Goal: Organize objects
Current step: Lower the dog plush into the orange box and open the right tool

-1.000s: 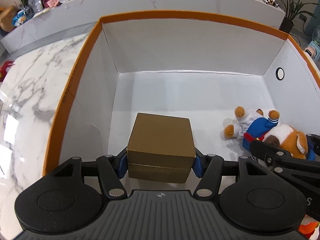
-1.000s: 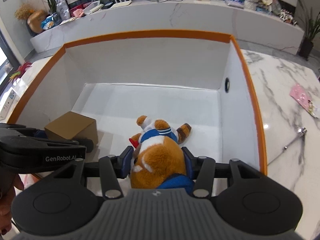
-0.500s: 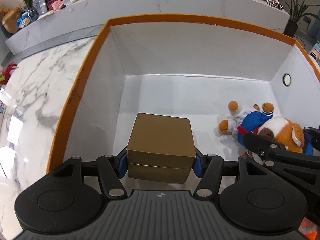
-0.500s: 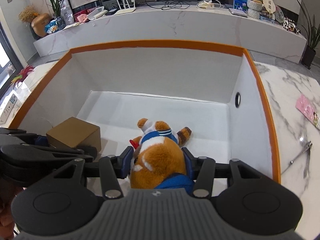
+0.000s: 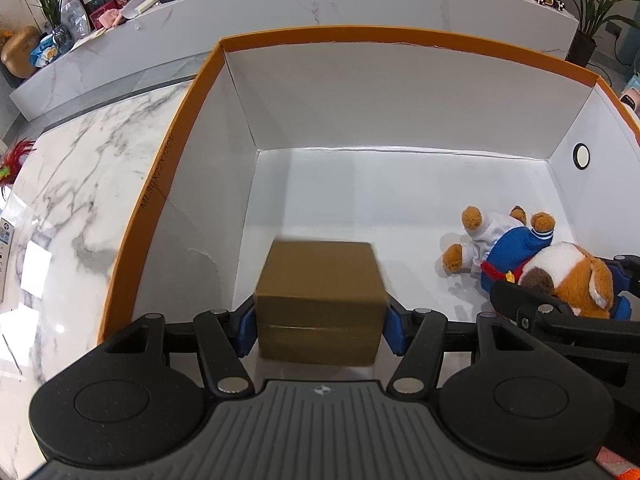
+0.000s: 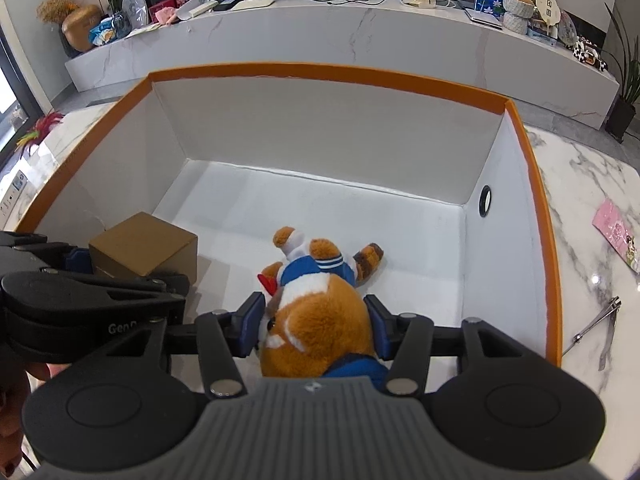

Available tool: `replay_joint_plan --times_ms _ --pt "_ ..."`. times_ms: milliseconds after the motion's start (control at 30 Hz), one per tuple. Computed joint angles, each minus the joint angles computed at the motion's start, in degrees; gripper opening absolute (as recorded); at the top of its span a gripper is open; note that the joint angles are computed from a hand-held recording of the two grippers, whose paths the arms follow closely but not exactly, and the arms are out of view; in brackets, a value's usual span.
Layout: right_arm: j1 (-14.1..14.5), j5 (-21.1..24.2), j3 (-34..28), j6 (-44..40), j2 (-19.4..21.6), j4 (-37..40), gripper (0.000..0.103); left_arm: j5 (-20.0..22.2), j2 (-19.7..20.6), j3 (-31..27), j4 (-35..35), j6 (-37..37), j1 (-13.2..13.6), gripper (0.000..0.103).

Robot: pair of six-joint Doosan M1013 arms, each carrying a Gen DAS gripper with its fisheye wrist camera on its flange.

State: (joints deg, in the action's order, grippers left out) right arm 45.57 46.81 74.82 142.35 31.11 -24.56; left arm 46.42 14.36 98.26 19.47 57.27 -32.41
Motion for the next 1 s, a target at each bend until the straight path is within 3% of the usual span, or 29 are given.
replay_joint_plan --times_ms 633,1000 --pt "0.4 1.55 0.69 1.18 -0.57 -3.28 0.075 1.99 0.22 -0.6 1.25 -1.53 -0.48 0.072" --pt "0.51 -0.44 1.97 2.36 -1.71 -4.54 0.075 0.79 -0.75 0.03 2.71 -2.97 -0.72 0.072"
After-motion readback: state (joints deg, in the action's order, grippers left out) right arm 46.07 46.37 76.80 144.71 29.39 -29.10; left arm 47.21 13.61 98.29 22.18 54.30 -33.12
